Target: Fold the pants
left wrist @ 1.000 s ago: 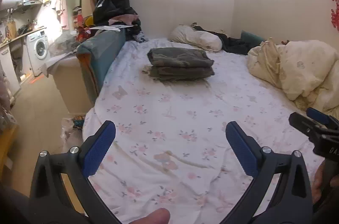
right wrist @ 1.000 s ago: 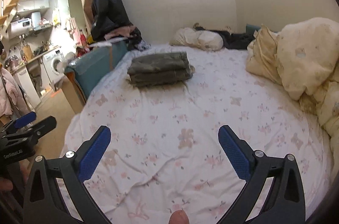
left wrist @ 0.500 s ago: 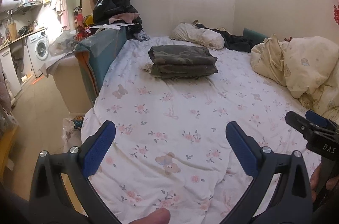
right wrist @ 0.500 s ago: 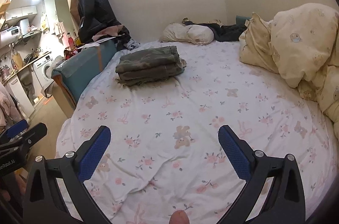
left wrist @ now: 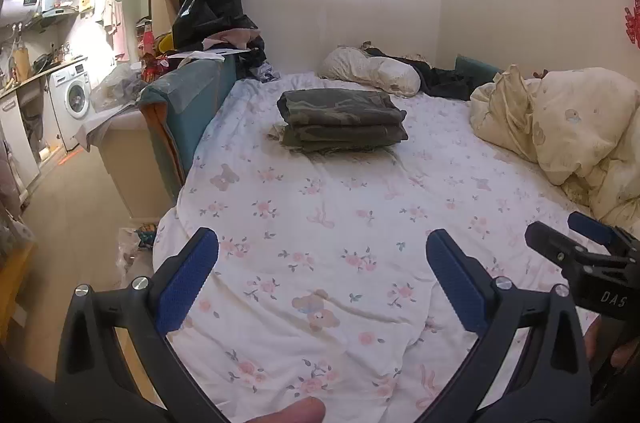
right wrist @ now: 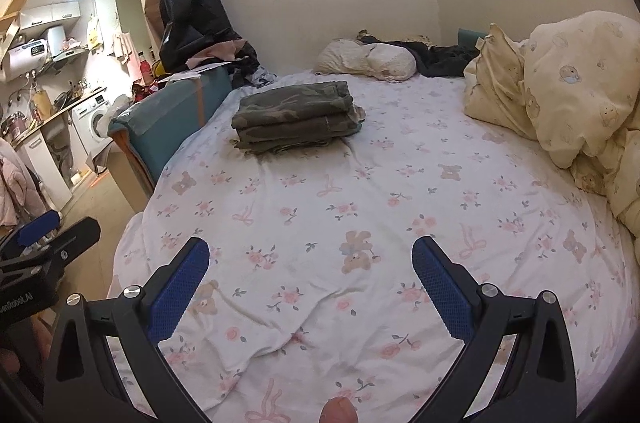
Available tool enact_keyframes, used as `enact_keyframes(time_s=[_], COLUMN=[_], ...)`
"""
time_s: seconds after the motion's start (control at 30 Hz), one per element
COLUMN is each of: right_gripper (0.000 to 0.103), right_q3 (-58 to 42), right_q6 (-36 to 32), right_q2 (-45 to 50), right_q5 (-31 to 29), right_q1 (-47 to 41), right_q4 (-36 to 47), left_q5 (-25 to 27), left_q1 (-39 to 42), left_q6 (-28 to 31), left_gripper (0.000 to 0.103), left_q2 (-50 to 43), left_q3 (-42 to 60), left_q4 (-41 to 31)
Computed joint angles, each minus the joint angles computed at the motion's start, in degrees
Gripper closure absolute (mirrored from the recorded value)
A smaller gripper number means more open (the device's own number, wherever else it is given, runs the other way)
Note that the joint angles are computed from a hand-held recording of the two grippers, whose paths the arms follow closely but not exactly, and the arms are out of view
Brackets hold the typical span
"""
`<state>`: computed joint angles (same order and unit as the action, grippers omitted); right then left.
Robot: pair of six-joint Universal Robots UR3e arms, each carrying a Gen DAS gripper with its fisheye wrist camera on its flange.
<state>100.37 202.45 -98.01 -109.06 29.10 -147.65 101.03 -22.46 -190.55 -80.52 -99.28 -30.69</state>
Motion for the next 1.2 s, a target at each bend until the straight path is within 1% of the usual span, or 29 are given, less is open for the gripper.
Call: enact_keyframes(time_s=[0.13, 0.33, 0.67, 0.77, 0.9, 1.2], right_gripper=[0.000, 0.000, 0.000, 0.000, 0.000, 0.000], right_q3=[-0.4, -1.1, -1.1, -1.0, -0.6, 0.5], right_q6=[0.0, 0.2, 0.0, 0.0, -0.4, -0.9], right_q2=[0.5, 0.8, 1.1, 1.0, 0.9, 0.3], right_q5=[-0.9, -0.8, -0.8, -0.4, -0.4, 0.4], right_q1=[0.6, 0.6, 0.5, 0.1, 0.0, -0.8], right_q4=[-0.4, 0.7, 0.1, 0.1, -0.3, -1.1], left_q5=[-0.2, -0.5, -0.6, -1.3, -0.5, -1.0], left_q1=[0.1, 0.1, 0.3, 0.6, 0.3, 0.6], left_q6=[0.0, 0.3, 0.5, 0.7, 0.9, 0.8], left_gripper=[0.001, 0.001, 0.001, 0.001, 0.001, 0.001], left_q2=[0.3, 0.2, 0.5, 0.7, 0.6, 0.9], left_q3=[-0.3, -0.4, -0.8, -0.8, -0.8, -1.1], left_q4=[-0.3, 0.3, 0.6, 0.4, 0.6, 0.3])
